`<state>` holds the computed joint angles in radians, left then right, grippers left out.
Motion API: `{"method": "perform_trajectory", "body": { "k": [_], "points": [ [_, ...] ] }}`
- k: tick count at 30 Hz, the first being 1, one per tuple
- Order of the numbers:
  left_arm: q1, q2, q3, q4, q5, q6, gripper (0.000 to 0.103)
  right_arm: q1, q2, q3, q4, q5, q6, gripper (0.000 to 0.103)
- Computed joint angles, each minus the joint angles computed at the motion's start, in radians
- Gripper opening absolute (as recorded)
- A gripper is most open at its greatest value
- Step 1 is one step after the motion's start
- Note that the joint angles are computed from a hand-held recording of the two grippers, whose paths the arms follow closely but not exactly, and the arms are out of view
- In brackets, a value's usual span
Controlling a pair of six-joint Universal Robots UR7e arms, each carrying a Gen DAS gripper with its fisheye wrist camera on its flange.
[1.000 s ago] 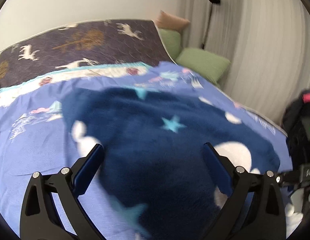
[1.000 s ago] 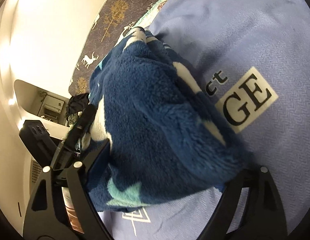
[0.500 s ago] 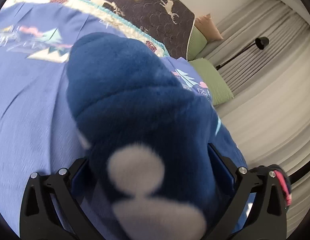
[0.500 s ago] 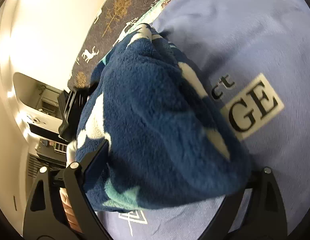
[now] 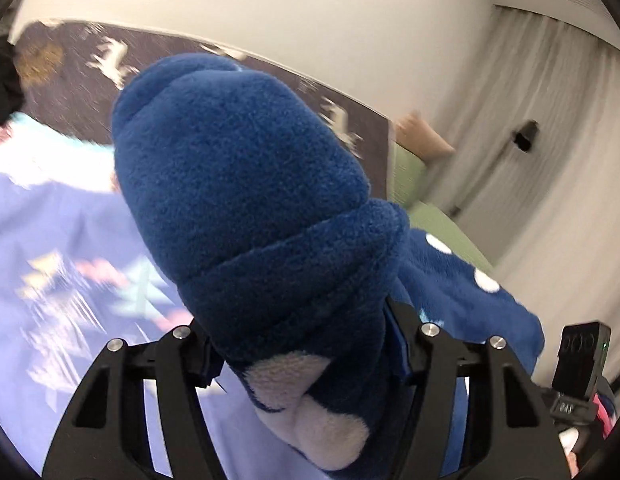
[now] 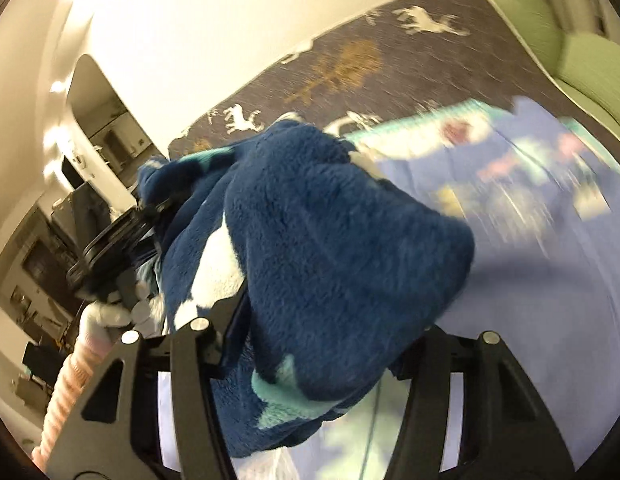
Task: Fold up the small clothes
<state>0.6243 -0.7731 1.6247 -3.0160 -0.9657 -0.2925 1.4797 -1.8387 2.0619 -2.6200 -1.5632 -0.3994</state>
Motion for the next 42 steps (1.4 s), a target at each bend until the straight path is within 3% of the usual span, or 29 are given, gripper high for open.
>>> {"method": "perform_trajectory", "body": {
  "k": [6, 8, 9, 10, 12, 14, 15, 18, 20, 22, 24, 26, 28, 31, 32, 34, 36, 38, 40, 42],
  "points": [
    [0.081, 0.083, -0.146, 0.067, 0.117, 0.011, 0.065, 0.055, 0.328, -0.241, -0.066, -0.086, 0.037, 0.055],
    [0.111, 0.113, -0.164, 0.075, 0.144, -0.013, 0.070, 0.048, 0.415, -0.293, -0.082, -0.103, 0.036, 0.055],
    [0.127, 0.136, -0.180, 0.112, 0.191, -0.037, 0.076, 0.043, 0.448, -0.312, -0.084, -0.119, 0.028, 0.060],
    [0.139, 0.150, -0.191, 0.172, 0.232, -0.064, 0.076, 0.038, 0.496, -0.329, -0.096, -0.177, 0.024, 0.066],
    [0.176, 0.177, -0.205, 0.354, 0.275, -0.137, 0.076, 0.031, 0.571, -0.344, -0.125, -0.329, 0.034, 0.067],
    [0.190, 0.185, -0.175, 0.392, 0.287, -0.120, 0.076, 0.015, 0.605, -0.323, -0.168, -0.400, 0.021, 0.067],
    [0.193, 0.183, -0.164, 0.401, 0.282, -0.114, 0.076, -0.004, 0.603, -0.301, -0.198, -0.389, 0.025, 0.069],
    [0.189, 0.148, -0.115, 0.366, 0.242, -0.136, 0.076, -0.069, 0.554, -0.271, -0.159, -0.238, 0.094, 0.070],
    [0.176, 0.122, -0.083, 0.346, 0.238, -0.122, 0.076, -0.057, 0.524, -0.236, -0.194, -0.280, 0.087, 0.070],
    [0.145, 0.091, -0.017, 0.292, 0.250, -0.091, 0.077, -0.031, 0.489, -0.184, -0.258, -0.335, 0.014, 0.070],
    [0.097, 0.049, 0.077, 0.182, 0.259, -0.034, 0.077, 0.004, 0.427, -0.079, -0.386, -0.361, -0.116, 0.070],
    [0.055, 0.022, 0.145, 0.092, 0.255, 0.004, 0.088, 0.029, 0.335, 0.052, -0.521, -0.329, -0.249, 0.070],
    [-0.005, -0.021, 0.240, -0.010, 0.247, 0.031, 0.098, 0.047, 0.224, 0.194, -0.641, -0.275, -0.346, 0.084],
    [-0.116, -0.085, 0.372, -0.099, 0.249, 0.012, 0.102, 0.051, 0.073, 0.352, -0.750, -0.169, -0.391, 0.098],
    [-0.166, -0.109, 0.415, -0.095, 0.270, -0.029, 0.102, 0.047, 0.008, 0.427, -0.828, -0.119, -0.386, 0.101],
    [-0.234, -0.138, 0.453, -0.010, 0.323, -0.151, 0.102, 0.055, -0.043, 0.497, -0.933, -0.095, -0.345, 0.101],
    [-0.302, -0.175, 0.486, 0.138, 0.378, -0.321, 0.102, 0.105, -0.110, 0.547, -0.965, -0.157, -0.222, 0.101],
    [-0.359, -0.201, 0.510, 0.252, 0.411, -0.440, 0.102, 0.181, -0.181, 0.547, -0.842, -0.267, -0.152, 0.101],
    [-0.431, -0.226, 0.532, 0.394, 0.455, -0.572, 0.102, 0.292, -0.189, 0.529, -0.740, -0.438, -0.141, 0.101],
    [-0.496, -0.248, 0.540, 0.591, 0.493, -0.740, 0.102, 0.347, -0.218, 0.544, -0.699, -0.502, -0.129, 0.101]
  ]
}}
